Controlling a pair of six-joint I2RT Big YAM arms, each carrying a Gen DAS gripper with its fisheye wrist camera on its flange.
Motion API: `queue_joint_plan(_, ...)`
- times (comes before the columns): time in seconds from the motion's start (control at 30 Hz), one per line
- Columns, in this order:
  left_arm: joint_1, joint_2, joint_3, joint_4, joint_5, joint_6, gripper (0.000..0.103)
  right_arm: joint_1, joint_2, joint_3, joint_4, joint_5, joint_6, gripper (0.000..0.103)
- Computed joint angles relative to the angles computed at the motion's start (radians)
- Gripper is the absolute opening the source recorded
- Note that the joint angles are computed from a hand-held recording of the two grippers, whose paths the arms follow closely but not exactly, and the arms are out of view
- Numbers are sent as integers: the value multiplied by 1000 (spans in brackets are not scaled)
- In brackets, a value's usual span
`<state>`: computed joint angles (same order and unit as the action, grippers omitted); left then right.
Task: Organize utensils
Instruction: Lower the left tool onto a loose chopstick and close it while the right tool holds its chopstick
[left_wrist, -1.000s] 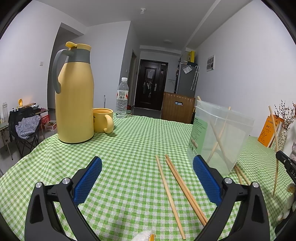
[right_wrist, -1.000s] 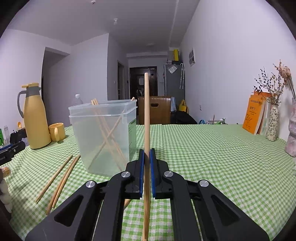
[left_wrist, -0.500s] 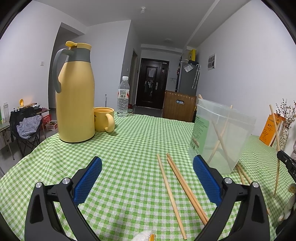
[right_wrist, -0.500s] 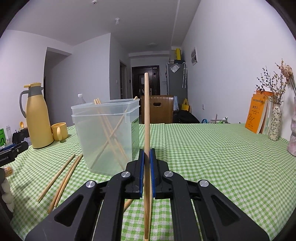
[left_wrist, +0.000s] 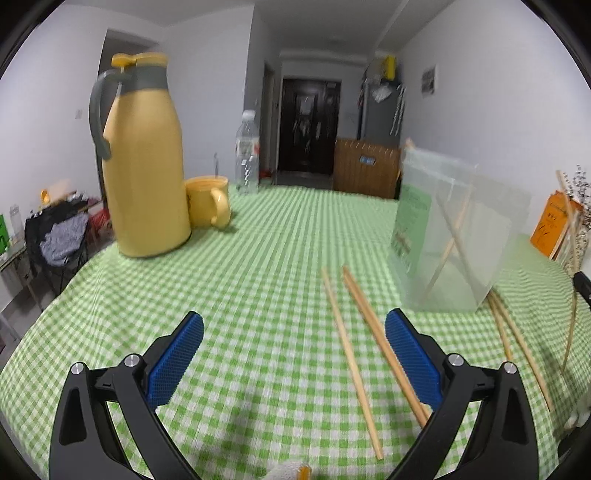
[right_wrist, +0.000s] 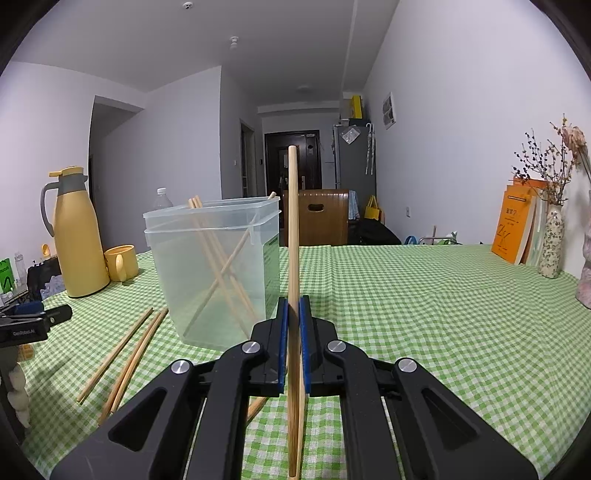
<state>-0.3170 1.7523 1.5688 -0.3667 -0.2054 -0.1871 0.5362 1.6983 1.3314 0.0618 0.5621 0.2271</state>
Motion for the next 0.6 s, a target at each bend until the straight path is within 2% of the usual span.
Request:
queue_joint_plan(0.13, 11, 34, 80, -135, 33, -30, 96, 0, 0, 1, -2, -2, -1, 7)
queue_joint_plan(0.3, 15, 92, 206, -312, 64, -28, 94, 0, -1, 1, 0, -9, -4, 7)
queue_joint_plan(0.47, 2, 178, 371, -498, 70, -9, 85, -1, -3, -4, 9, -10, -4, 7)
queue_joint_plan(0.6, -10, 281, 545, -683, 70, -9, 70, -1, -2, -3, 9, -11, -3, 7)
